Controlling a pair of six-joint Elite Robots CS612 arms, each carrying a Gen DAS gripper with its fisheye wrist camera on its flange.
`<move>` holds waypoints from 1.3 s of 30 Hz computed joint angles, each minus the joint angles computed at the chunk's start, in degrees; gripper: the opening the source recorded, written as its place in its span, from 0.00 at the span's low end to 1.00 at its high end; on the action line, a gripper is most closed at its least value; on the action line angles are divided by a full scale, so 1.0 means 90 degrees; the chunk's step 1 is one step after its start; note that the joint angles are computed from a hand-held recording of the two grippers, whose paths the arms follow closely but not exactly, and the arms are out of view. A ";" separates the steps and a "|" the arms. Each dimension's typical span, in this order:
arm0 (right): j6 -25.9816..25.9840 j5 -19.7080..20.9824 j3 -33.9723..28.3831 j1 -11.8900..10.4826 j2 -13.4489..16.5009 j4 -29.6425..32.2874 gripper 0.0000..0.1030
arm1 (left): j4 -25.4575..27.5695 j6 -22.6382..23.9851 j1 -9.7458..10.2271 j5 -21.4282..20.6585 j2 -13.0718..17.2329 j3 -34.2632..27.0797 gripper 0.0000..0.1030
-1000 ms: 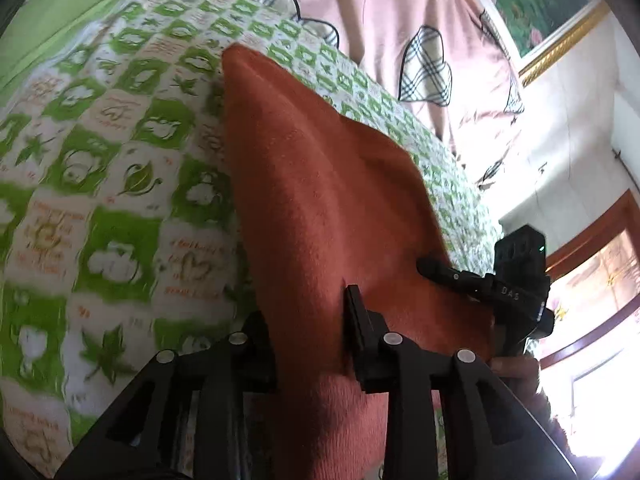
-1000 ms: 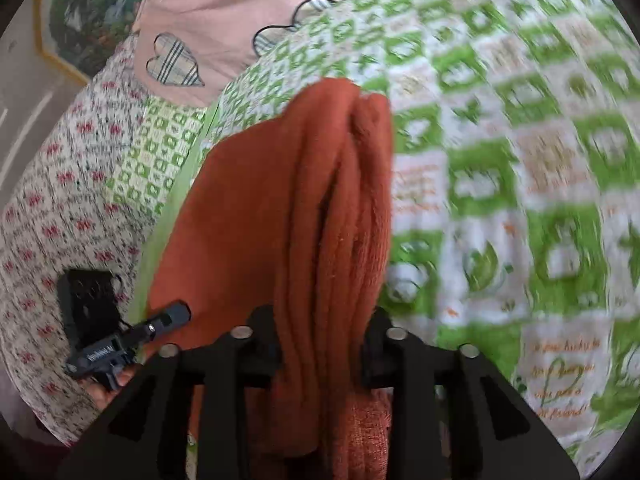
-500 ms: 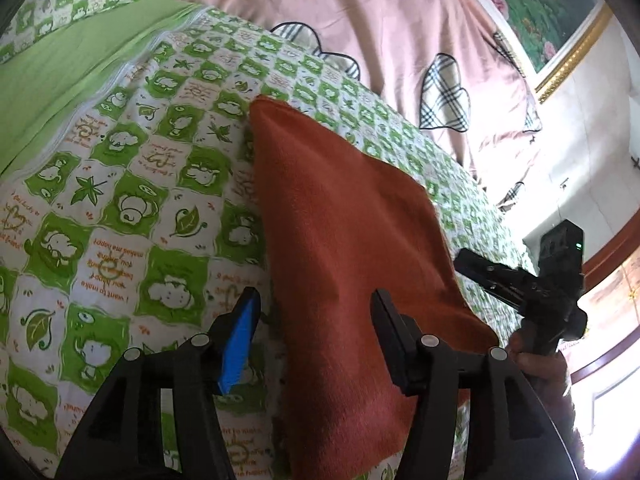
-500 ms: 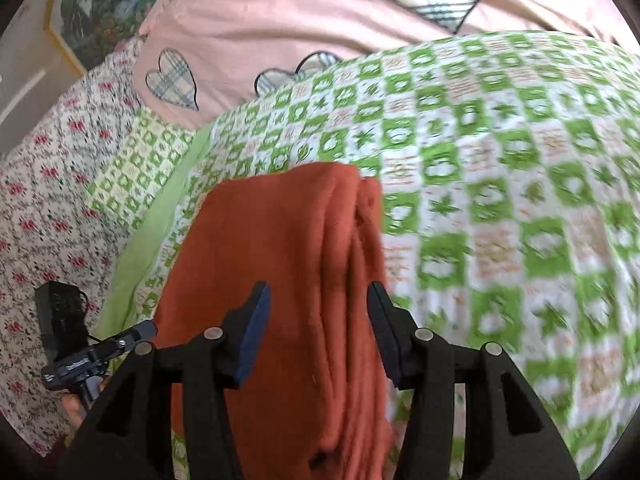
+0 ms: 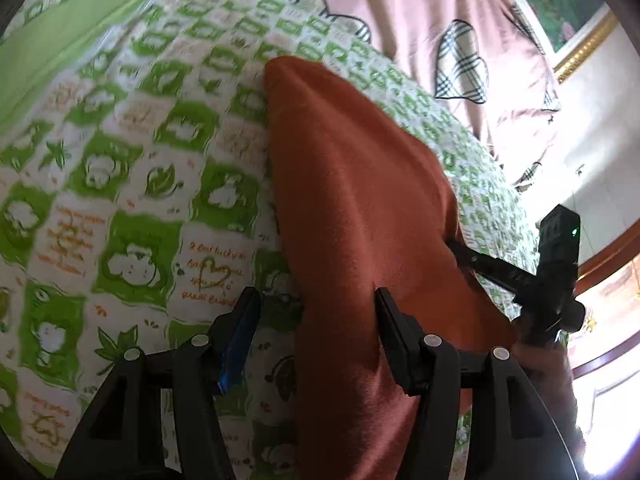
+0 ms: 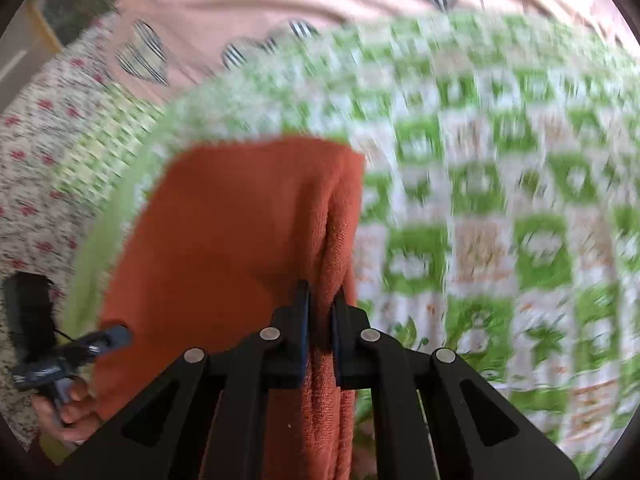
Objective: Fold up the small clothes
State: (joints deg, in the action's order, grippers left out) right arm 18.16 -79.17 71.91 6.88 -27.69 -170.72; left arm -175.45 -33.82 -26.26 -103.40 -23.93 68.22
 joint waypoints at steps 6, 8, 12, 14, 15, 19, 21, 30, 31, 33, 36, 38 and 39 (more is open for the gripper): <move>0.0436 0.0054 0.0312 -0.0019 -0.0195 -0.0384 0.18 | -0.0026 -0.0021 -0.0042 0.0295 -0.0197 0.0311 0.57; 0.0570 0.0013 0.0752 -0.0011 -0.0442 -0.0791 0.21 | -0.0182 0.0024 -0.0075 0.0440 -0.0359 0.0594 0.56; 0.0846 0.0080 0.1651 0.0026 -0.0794 -0.1785 0.54 | -0.0744 0.0160 -0.0151 0.0614 -0.0697 0.1276 0.56; 0.0952 0.0143 0.1976 0.0053 -0.0908 -0.2067 0.55 | -0.1009 0.0317 -0.0193 0.0577 -0.0830 0.1587 0.56; 0.1012 0.0204 0.2071 0.0064 -0.0932 -0.2153 0.55 | -0.1117 0.0427 -0.0229 0.0611 -0.0887 0.1730 0.57; 0.0872 0.0259 0.2244 0.0144 -0.0959 -0.2152 0.55 | -0.1289 0.0905 -0.0381 0.0752 -0.1000 0.2138 0.58; 0.0834 0.0220 0.2158 0.0175 -0.0905 -0.1925 0.54 | -0.1182 0.0954 -0.0430 0.0817 -0.0988 0.2172 0.58; 0.0506 0.0224 0.2144 0.0246 -0.1019 -0.2096 0.06 | -0.0895 0.0787 -0.0539 0.1724 -0.0945 0.2008 0.26; 0.0399 0.0069 0.2133 0.0263 -0.1029 -0.1935 0.05 | -0.0865 0.0759 -0.0558 0.1767 -0.0939 0.2013 0.24; 0.0080 -0.0721 0.2050 0.0372 -0.0986 -0.1312 0.05 | -0.0827 0.0671 -0.0578 0.1741 -0.0916 0.2031 0.17; 0.0385 -0.0564 0.2091 0.0307 -0.0830 -0.1242 0.05 | -0.0863 0.0632 -0.0591 0.1755 -0.0923 0.2095 0.16; 0.0420 -0.0626 0.2117 0.0311 -0.0882 -0.1201 0.05 | -0.0734 0.0699 -0.0555 0.1626 -0.0966 0.2103 0.17; 0.0393 -0.0653 0.2113 0.0317 -0.0924 -0.1083 0.05 | -0.0665 0.0745 -0.0540 0.1568 -0.1006 0.2124 0.17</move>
